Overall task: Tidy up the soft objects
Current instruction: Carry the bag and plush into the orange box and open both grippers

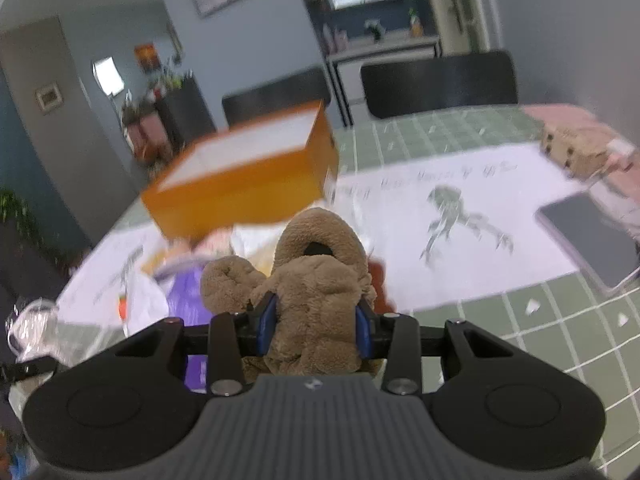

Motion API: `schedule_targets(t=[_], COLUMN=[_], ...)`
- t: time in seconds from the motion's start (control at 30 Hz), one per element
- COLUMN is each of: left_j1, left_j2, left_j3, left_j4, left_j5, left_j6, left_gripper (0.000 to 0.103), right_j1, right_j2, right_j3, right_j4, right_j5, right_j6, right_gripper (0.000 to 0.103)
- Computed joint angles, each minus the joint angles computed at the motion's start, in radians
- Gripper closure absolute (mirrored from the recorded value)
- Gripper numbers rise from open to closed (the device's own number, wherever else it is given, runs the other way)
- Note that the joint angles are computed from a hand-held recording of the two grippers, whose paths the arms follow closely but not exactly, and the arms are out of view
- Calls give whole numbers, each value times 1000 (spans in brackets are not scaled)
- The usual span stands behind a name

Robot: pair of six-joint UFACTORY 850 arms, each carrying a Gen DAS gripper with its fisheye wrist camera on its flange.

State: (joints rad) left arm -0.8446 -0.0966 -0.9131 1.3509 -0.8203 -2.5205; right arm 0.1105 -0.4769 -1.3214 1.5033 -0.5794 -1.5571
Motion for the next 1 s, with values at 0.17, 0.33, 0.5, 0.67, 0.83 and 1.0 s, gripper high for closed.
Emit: schedule_targets(t=[0.17,0.33,0.5,0.67,0.83,1.0], left_j1=[28,94,171,259,348,416], left_j2=[37,72,71,32,-24,-111], left_j3=[20,23,-33,-128,-240,-438], left_j4=[29,24,-34,-70,-137,-284], left_j5=[51,124,118,180,270,322], left_j6=[38,142,341,525,710,1013], left_gripper=[43,43,43,43,43,43], right_j1=[-31,-31,0,49,112,161], right_j2=[25,31,21,-22,-122,-293], right_j3=[17,8,-62,-211,-423,-725], right_j4=[64,-51,-149,-187,-296,-465], right_j5=[-24,-48,-48,-58,-54,-70], right_j6=[-8,63,121,164,291,532], right_gripper=[64,64,64,64,64,64])
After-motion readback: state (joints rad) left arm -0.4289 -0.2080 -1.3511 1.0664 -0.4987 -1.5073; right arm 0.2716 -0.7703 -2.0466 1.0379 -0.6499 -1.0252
